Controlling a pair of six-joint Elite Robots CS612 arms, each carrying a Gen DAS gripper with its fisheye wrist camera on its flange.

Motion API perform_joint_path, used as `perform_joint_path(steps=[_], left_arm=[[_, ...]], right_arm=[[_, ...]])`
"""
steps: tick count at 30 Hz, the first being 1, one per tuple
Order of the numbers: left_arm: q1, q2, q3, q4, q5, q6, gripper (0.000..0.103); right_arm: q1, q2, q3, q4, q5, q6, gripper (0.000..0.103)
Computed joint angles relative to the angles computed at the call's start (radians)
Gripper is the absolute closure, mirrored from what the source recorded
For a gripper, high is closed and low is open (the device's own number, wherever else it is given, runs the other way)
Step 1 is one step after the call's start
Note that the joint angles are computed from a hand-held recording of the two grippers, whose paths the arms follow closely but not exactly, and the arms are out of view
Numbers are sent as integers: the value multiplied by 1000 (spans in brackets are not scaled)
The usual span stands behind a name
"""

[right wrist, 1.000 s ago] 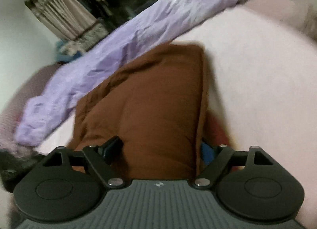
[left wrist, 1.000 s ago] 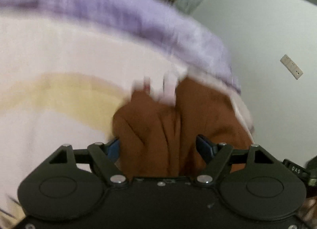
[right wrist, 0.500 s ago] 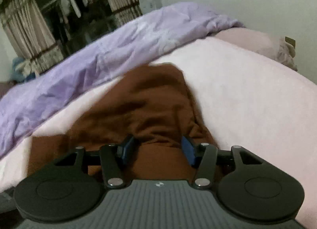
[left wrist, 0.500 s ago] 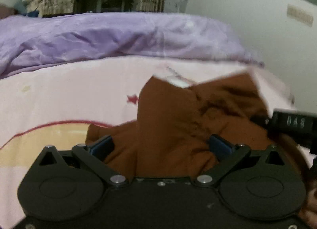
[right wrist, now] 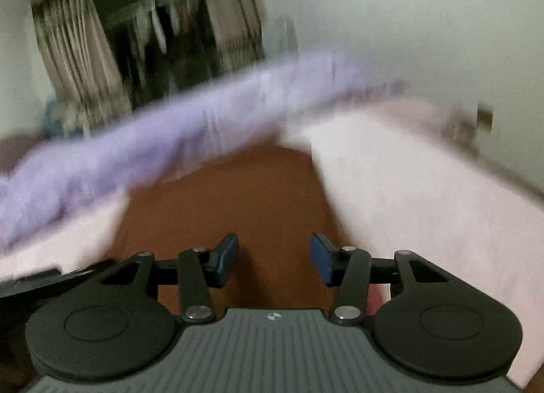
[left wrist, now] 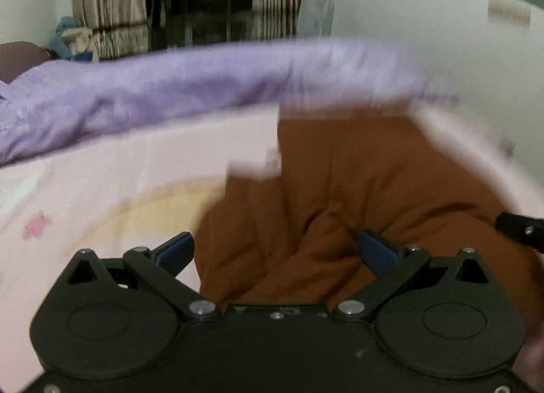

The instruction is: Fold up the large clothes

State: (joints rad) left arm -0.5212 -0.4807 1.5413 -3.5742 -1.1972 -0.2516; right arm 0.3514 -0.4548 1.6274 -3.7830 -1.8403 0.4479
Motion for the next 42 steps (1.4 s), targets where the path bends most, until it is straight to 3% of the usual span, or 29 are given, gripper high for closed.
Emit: perform_joint_path(steps=[1, 3, 7, 9, 12, 13, 14, 16, 17, 19, 20, 24, 27, 28, 29, 33, 42], left_arm=[[1, 13, 2, -37, 0, -41, 0], [-1, -6, 19, -15, 15, -99, 0], [-31, -70, 83, -5, 85, 6, 0], [-29, -112, 133, -21, 37, -7, 0], [-16, -156, 221, -147, -104, -52, 0], [-17, -158, 230, -153, -120, -57, 0], [-30, -167, 245, -117, -99, -55, 0], [-42, -152, 208, 51, -36, -21, 0], [-38, -131, 183, 101, -50, -3, 0], [-23, -101, 161, 82, -105, -69, 0], [-17, -102, 161, 84, -128, -106, 0], [-35, -132, 199, 58, -84, -77, 0], [-60, -178, 259, 43, -38, -124, 0], [-70, -201, 286, 49, -18, -127, 0], [-79, -215, 303, 58, 1, -123, 0], [-125, -240, 371, 42, 115, -98, 0], [-194, -267, 510, -114, 178, -135, 0]], right_arm=[[3, 23, -20, -34, -25, -39, 43], [7, 6, -12, -12, -45, -64, 42], [1, -92, 72, 75, -2, -12, 40], [11, -129, 114, 71, -2, -37, 41], [35, -150, 158, 22, -10, -74, 41], [38, -155, 167, 22, 0, -75, 41], [39, -158, 169, 53, 10, -71, 46], [27, -152, 152, 171, 60, -45, 58], [19, -131, 136, 187, 81, -30, 60], [12, -82, 112, 119, 86, -3, 61], [14, -82, 114, 112, 79, 2, 61], [29, -110, 125, 149, 38, -19, 61], [52, -137, 156, 152, -17, -6, 44], [59, -148, 168, 162, -34, 4, 28], [63, -154, 176, 163, -45, 3, 20], [94, -177, 230, 134, -108, -5, 16], [128, -180, 325, -17, -119, 14, 13]])
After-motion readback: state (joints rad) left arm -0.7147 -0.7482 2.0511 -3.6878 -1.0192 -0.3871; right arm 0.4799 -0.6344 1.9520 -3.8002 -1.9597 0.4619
